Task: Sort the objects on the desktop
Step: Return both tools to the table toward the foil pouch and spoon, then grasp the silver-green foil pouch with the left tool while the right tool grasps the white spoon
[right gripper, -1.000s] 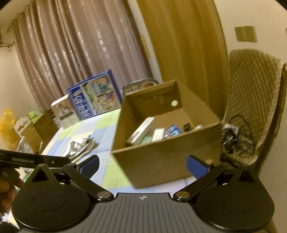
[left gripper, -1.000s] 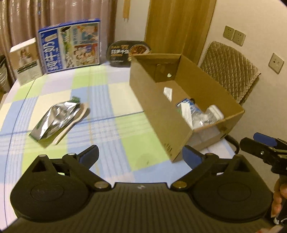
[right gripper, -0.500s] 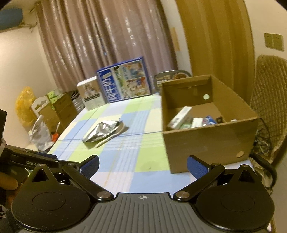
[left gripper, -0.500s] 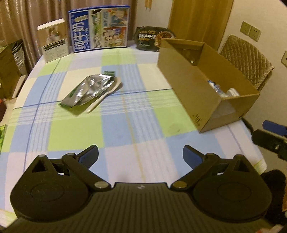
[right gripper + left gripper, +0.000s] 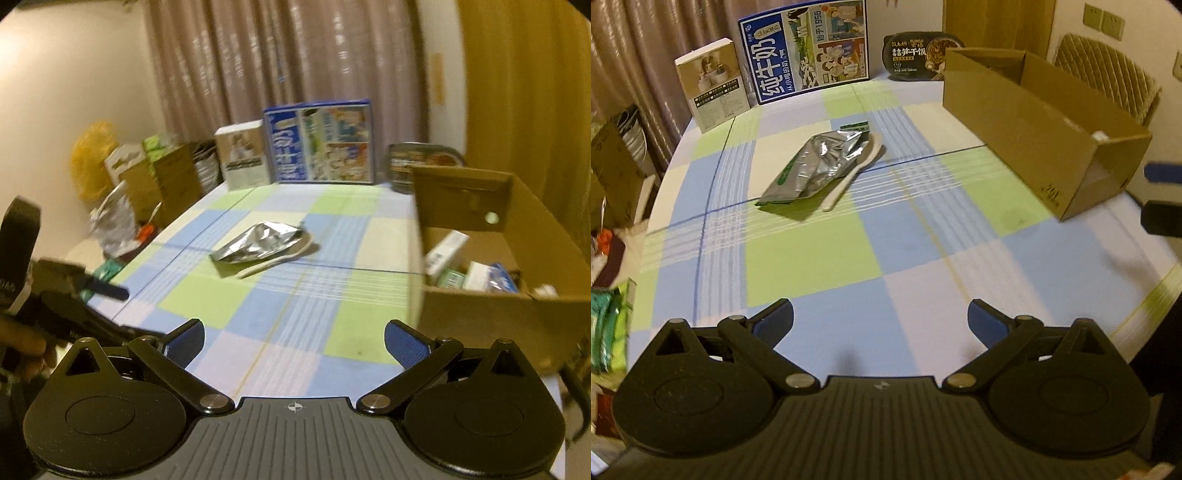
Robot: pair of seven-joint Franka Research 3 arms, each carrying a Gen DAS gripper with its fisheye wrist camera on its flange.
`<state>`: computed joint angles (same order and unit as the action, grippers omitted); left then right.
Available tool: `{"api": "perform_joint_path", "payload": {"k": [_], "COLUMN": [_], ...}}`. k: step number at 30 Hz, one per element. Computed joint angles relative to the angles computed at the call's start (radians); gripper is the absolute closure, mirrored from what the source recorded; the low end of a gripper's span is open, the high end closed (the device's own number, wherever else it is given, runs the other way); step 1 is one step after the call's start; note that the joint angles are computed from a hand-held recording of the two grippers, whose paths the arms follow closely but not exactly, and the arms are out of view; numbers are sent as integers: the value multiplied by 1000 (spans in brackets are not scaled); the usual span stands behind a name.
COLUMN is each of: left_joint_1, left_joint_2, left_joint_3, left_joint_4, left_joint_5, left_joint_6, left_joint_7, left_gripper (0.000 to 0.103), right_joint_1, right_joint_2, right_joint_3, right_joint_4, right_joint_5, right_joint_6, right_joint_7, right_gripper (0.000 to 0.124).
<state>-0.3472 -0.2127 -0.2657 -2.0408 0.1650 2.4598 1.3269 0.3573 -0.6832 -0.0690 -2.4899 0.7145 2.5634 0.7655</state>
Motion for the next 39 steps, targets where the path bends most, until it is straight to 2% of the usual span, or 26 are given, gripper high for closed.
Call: {"api": "perform_joint_path", "payload": {"k": [5,10,18,23,27,32,39], "left_joint_1": [28,52,81,102,115,125,101], "left_joint_2": [30,70,178,293,393,528,733], "left_joint_3": [16,37,46,41,30,13,14], "left_joint_4": [26,64,183,318,442,613,871], "left_joint_5": [45,33,6,-28,-42,-65,-54], "left_joint_6": [-13,2,8,-8,-40,-101,-209], "left_joint_7": [46,116,301,432,543,668,751], "left_gripper": [4,4,4,5,5,5,9], "right_joint_1": [43,62,40,5,-23,-42,-45], "right_joint_2": [91,197,407,551,666,800,955], "right_joint_3": [-1,11,54,93,125,152,175], "right_joint_4": [57,138,368,527,651,805,980], "right_joint_5": [2,13,-23,-94,-204,-299,-404], "right_joint_6": [-11,-26,-109,-183,-235,-307,-397], "right_joint_7": [-84,-170,-343,-431,-496,-540,-611], "right_gripper": [23,23,23,23,23,23,23]}}
